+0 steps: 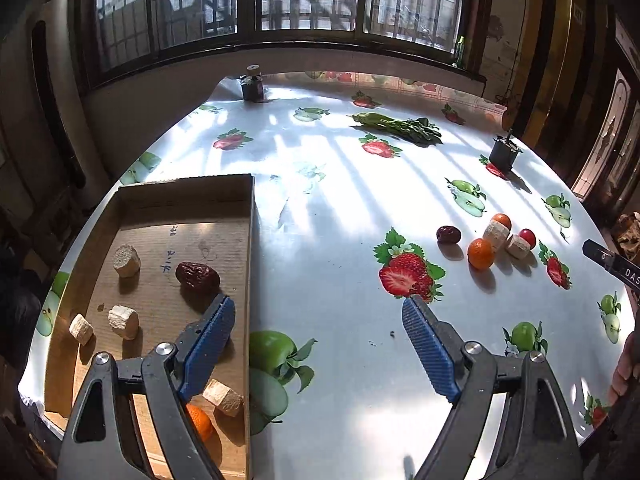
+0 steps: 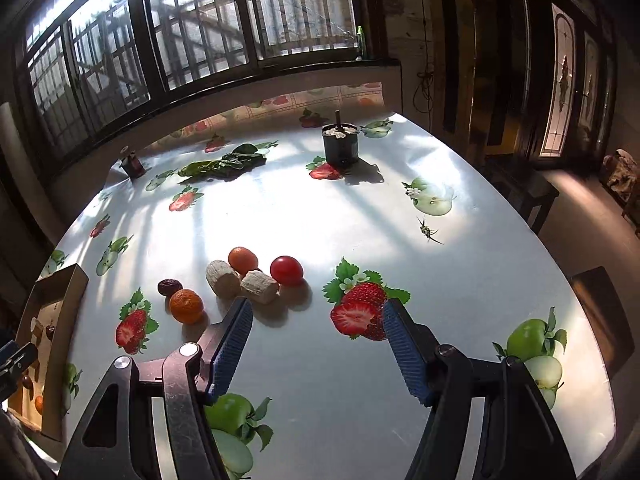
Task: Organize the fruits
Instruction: 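Grasp an orange with left tool while right tool grasps the red tomato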
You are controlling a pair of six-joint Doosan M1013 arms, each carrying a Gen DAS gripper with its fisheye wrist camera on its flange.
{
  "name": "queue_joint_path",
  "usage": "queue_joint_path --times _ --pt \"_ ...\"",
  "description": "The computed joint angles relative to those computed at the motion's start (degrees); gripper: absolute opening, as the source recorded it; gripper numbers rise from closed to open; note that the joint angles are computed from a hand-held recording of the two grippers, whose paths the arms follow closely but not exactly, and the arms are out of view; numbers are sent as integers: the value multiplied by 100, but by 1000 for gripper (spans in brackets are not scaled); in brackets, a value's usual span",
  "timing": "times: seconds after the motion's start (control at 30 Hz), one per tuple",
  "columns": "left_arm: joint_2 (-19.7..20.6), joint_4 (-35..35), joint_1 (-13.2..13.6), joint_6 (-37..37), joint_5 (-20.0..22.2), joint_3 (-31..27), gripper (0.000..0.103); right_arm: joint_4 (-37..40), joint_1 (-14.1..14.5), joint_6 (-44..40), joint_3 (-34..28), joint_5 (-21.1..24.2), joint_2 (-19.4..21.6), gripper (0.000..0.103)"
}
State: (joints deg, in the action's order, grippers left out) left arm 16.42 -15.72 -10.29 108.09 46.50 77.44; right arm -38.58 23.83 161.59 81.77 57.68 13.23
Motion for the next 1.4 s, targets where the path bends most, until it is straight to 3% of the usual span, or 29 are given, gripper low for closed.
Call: queue_joint_path --times 0.1,0.3,0.43,0.7,0.93,1.1,1.17,1.2,1.23,1.4 --pt "158 -484 -106 429 435 -180 85 201 -164 -284 -77 -56 95 72" --pt "397 -828 -403 771 673 -406 85 1202 -591 -821 -159 -753 275 71" --pt "634 -1073 -534 840 840 -628 84 1752 -771 -1162 -267 -964 431 60" --pt "1022 -1058 -750 796 928 -964 68 2021 -844 -1420 -186 -1396 503 59" --pt "1163 -1176 -796 876 943 -1004 68 2302 -923 -1587 -110 -1476 537 59" --pt "1150 -1333 -794 1065 730 -923 68 2203 -869 -1676 -165 -1468 588 59" --pt "1123 -1324 -793 1122 677 -883 60 2101 -825 -1735 -232 -1352 631 51" --pt "1120 -1366 -784 1191 697 -875 38 2060 -803 -1771 -261 -1282 655 43" --pt "1126 -1471 -762 1278 787 -887 32 1961 -773 -1756 -278 -1236 669 39" --pt "1024 -1635 -691 1380 663 -757 32 1736 -698 -1690 -282 -1137 679 34"
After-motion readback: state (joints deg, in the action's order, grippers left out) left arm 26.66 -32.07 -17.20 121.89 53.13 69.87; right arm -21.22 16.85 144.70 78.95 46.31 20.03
